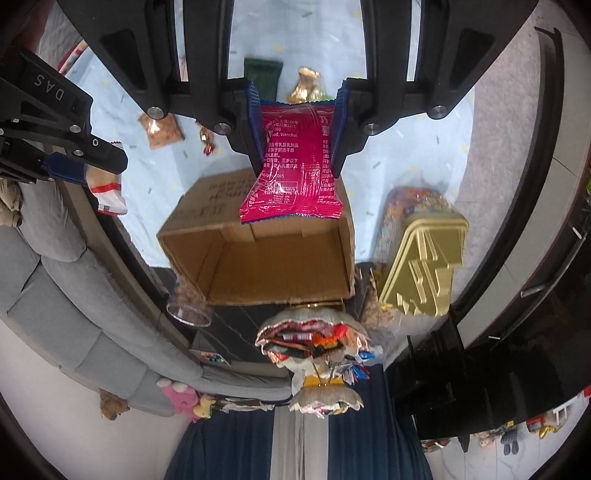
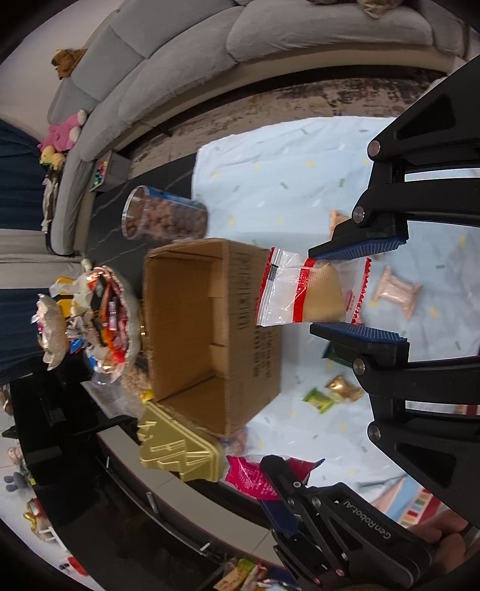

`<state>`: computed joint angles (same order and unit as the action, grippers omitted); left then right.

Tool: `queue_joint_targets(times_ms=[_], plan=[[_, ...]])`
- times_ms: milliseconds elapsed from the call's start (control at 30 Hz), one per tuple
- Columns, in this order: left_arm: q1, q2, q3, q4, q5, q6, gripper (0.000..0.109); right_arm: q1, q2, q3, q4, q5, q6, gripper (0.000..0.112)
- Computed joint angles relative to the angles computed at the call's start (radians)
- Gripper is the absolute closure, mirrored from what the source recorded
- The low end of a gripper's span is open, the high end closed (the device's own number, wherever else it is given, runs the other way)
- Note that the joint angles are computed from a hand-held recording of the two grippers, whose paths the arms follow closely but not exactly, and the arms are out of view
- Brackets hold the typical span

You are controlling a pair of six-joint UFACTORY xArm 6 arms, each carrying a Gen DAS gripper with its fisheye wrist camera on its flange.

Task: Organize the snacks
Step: 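Lift both held snacks and carry them over the open cardboard box, then open both tools to drop the snacks into the box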

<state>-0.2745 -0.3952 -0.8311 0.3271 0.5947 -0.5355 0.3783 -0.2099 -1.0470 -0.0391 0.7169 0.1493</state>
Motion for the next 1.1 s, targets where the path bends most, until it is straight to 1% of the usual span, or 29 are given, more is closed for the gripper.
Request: queue_joint_targets(times_ms=[433,767,900,1100], plan=[[0.034,0.137,-0.18,-0.026,0.003,0.052,0.077,-0.018,0.147,-0.209,-0.005,-0.033,-0.025,0.078],[0.066,0.264,-0.302,-0.043,-0.006,0.086,0.077,-0.03,0.294,-0.387,-0.004,-0.008,-0.051,0.078],[0.077,0.322,-0.353,-0.037,-0.009,0.09,0.077,-0.035,0.359,-0.464,0.02,0.009,-0.072,0.078],[0.097,0.399,-0.423,-0.07,-0.009,0.119,0.077,-0.041,0.457,-0.574,0.054,0.043,-0.088,0.078]])
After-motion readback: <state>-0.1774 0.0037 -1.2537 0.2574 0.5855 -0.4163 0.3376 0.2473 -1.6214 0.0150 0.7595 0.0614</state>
